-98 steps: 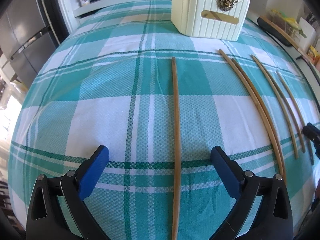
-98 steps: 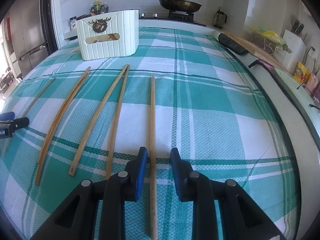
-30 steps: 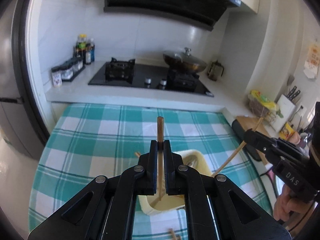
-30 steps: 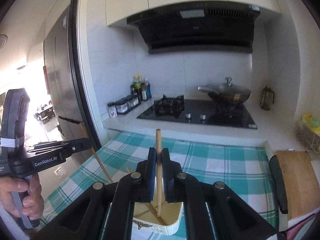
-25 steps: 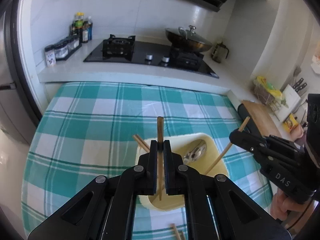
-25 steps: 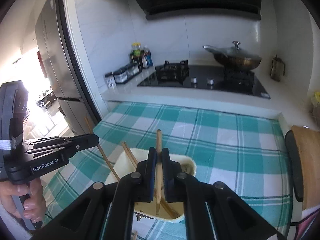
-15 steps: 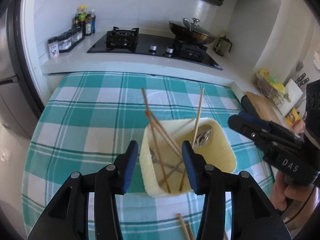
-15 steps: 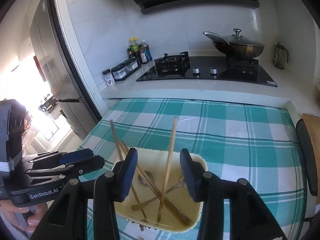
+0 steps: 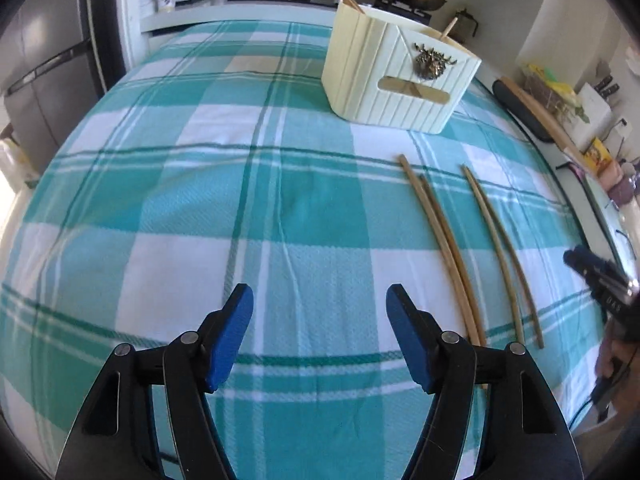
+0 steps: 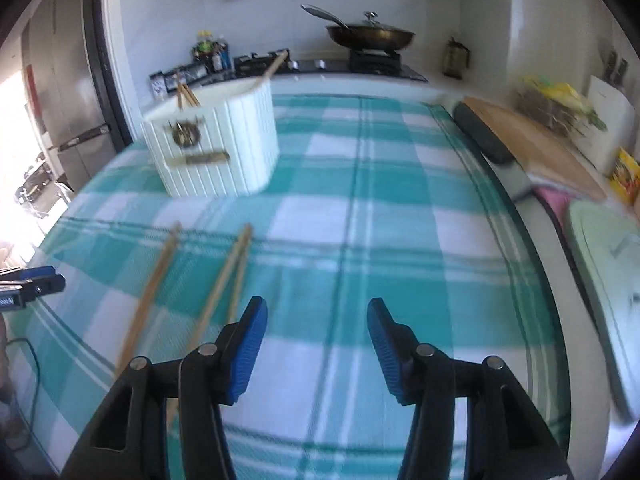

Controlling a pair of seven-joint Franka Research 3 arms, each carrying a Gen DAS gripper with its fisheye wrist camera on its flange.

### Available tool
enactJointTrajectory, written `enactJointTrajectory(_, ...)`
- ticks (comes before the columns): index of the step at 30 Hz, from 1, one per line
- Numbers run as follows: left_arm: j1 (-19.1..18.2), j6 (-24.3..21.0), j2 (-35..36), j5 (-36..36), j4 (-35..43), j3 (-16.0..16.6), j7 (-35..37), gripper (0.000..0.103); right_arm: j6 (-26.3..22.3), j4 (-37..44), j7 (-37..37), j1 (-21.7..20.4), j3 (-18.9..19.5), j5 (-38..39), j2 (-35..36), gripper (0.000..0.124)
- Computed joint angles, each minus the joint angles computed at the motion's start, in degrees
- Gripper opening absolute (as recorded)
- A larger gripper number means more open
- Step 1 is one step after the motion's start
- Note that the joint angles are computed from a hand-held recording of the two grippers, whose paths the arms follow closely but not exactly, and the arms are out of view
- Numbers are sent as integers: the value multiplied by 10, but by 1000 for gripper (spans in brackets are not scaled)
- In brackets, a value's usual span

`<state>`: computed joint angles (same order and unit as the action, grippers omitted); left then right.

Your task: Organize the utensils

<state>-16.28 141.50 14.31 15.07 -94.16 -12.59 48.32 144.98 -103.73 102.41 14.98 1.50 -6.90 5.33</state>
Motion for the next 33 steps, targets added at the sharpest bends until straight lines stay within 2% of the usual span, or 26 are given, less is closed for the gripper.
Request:
enactJointTrajectory(2, -13, 10, -4, 29, -8, 5, -31, 71, 10, -60, 40, 1, -4, -35, -32, 53)
enactJointTrajectory(5, -23, 5, 1, 58, 0, 7, -46, 71, 12, -97, 64, -7, 1, -44, -50, 53)
enactJointTrajectory(12, -36, -39, 10, 98, 17, 11, -86, 72, 15, -97, 91, -8, 10, -71, -41, 55)
enactJointTrajectory(17, -43, -41, 10, 117, 13, 12, -116, 72, 19, -100, 95, -11, 9, -62, -42, 56)
enactJointTrajectory(31, -67, -76, 45, 143, 59, 12, -102, 78, 12, -95, 108, -8, 9, -78, -39, 56)
enactJointTrajectory(33, -65, -71, 42, 139, 51, 11, -102, 78, 15, -85, 90, -9, 8, -68, -28, 62)
